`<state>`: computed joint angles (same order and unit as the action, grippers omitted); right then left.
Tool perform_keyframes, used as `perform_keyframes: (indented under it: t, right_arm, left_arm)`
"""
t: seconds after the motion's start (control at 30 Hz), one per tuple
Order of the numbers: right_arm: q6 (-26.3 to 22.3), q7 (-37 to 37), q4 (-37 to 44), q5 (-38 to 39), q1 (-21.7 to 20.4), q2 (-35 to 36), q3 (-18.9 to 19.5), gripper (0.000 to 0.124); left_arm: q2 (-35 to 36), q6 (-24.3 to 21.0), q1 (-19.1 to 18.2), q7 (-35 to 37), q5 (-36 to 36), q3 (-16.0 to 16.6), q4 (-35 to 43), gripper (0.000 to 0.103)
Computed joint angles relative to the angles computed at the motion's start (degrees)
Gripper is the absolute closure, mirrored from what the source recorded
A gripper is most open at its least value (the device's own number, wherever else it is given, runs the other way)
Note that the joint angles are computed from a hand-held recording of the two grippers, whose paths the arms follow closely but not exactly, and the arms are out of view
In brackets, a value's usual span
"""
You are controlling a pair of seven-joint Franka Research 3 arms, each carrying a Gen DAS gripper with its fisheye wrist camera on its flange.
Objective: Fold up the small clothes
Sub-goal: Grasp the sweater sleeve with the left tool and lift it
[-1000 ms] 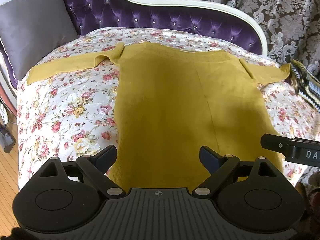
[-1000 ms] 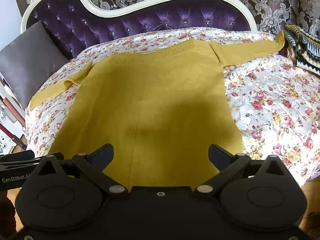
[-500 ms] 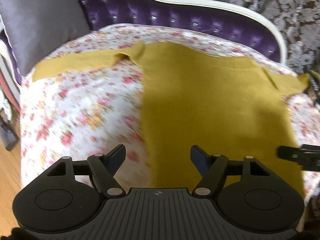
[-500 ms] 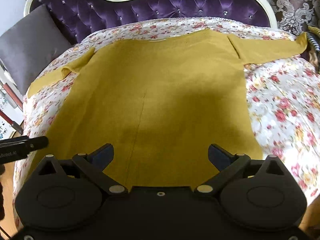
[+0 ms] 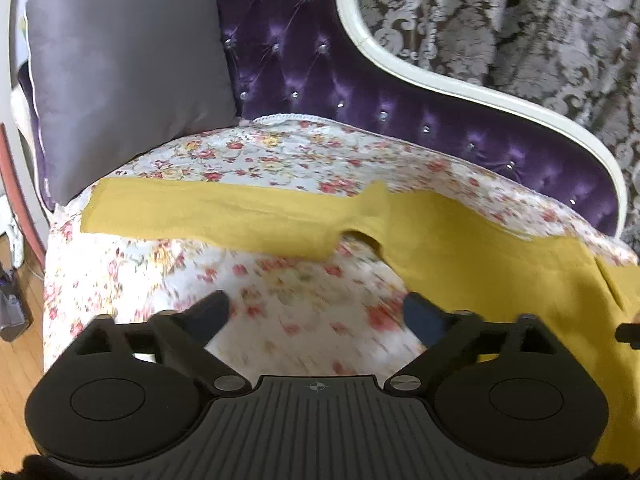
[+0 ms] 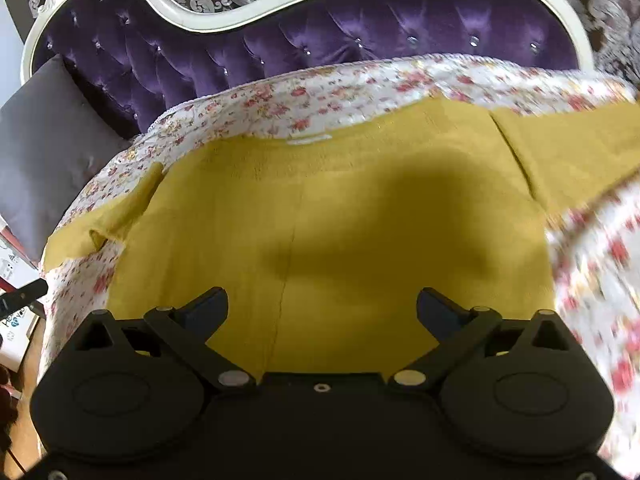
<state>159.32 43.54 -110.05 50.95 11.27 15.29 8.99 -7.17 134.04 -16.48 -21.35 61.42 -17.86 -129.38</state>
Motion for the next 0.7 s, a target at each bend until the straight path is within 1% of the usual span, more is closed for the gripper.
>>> perform_keyframes:
  t: [0.1, 0.2, 0.23, 0.27, 0.3, 0.33, 0.4, 0.47, 0.53, 0.6, 0.67, 0.7]
  right_arm:
    - [-0.6, 0.5, 3.1, -1.4, 0.4, 2.5, 0.2, 0.023]
    - [-1.2, 1.2, 5.6, -2.4, 0.6, 4.5, 0.7, 0.022]
    - [-1.3, 1.3, 6.2, -2.5, 0.5, 5.0, 1.0, 0.022]
    - [-1.5, 1.0, 6.7, -2.2, 0.3, 5.4, 1.4, 0.023]
    - [-1.7, 0.7, 7.2, -1.9, 0.1, 5.8, 1.8, 0.023]
    - [-1.7, 0.5, 7.6, -1.6, 0.0, 6.1, 2.0, 0.023]
    - [-1.5, 0.0, 8.1, -1.1, -0.1, 6.5, 2.5, 0.022]
    - [-1.3, 0.1, 8.6, -1.1, 0.1, 6.9, 2.7, 0.022]
    - [-1.1, -0.3, 8.8, -0.8, 0.0, 7.0, 3.0, 0.022]
    - [-1.0, -0.3, 8.9, -1.0, 0.2, 7.0, 3.0, 0.022]
    - [-0.6, -0.6, 8.8, -1.0, 0.3, 6.9, 3.1, 0.022]
    - [-0.4, -0.8, 8.7, -1.1, 0.4, 6.8, 3.2, 0.022]
  left_arm:
    - [-1.0, 3.3, 2.0, -3.5, 3.0, 1.6, -2.5, 0.006]
    - [-2.1, 6.4, 4.5, -5.8, 4.5, 3.2, -5.2, 0.006]
    - [-2.6, 7.6, 5.7, -7.9, 6.6, 3.6, -6.2, 0.008]
    - [-3.0, 7.7, 6.6, -9.9, 8.1, 3.7, -6.9, 0.008]
    - [-3.3, 7.5, 7.3, -10.8, 8.4, 3.9, -7.5, 0.013]
    - [-3.5, 7.6, 8.0, -11.1, 8.3, 4.2, -8.0, 0.023]
    - [-3.9, 8.6, 9.7, -13.2, 9.8, 4.8, -9.1, 0.029]
    - [-3.9, 9.9, 11.0, -14.4, 9.8, 5.7, -9.9, 0.029]
    - [-3.7, 11.3, 12.1, -14.6, 7.6, 6.4, -10.5, 0.033]
    - [-4.1, 11.9, 12.7, -15.6, 6.2, 6.3, -11.4, 0.033]
    - [-4.8, 12.6, 13.2, -18.6, 7.7, 5.7, -12.6, 0.033]
    - [-4.9, 13.7, 13.6, -19.9, 8.6, 5.7, -13.0, 0.033]
